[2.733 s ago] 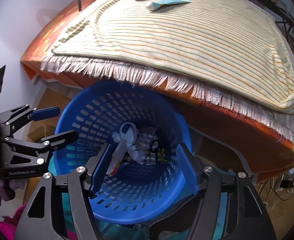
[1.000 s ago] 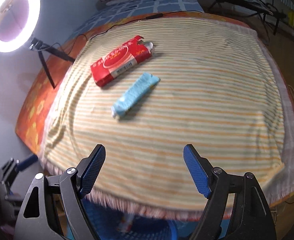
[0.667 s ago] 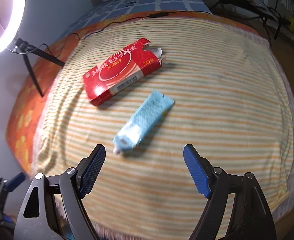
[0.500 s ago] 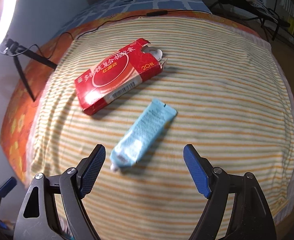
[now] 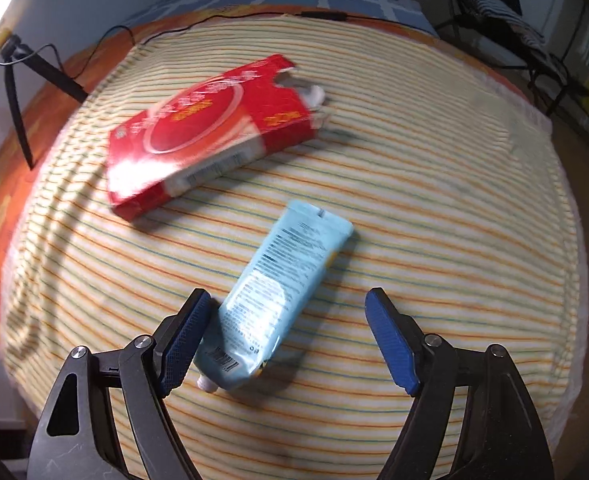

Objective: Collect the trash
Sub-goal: 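Grasp the red tissue box with the left tool while the right tool grasps the blue tube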

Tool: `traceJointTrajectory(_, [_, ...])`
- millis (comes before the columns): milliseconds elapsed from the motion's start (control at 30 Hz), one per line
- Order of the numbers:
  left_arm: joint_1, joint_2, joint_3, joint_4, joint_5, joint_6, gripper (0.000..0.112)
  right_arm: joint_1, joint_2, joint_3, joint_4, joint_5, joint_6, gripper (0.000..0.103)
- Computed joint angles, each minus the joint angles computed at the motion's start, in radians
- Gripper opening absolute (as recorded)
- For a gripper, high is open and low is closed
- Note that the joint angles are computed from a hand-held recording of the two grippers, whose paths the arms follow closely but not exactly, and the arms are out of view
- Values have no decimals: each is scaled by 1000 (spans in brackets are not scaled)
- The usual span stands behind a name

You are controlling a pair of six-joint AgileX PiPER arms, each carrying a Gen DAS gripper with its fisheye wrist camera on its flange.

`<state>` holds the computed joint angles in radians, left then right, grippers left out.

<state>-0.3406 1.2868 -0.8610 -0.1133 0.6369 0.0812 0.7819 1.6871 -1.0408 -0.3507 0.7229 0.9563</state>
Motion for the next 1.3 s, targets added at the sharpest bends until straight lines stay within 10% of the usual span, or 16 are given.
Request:
traceJointTrajectory(800, [34,660,-629,-262,214,167,86,-262,-218,227,288,-120,-405,72])
traceJointTrajectory(1300, [-220,683,-646,181,218,-75,95,-311,-239,254,360,-153,-479,72])
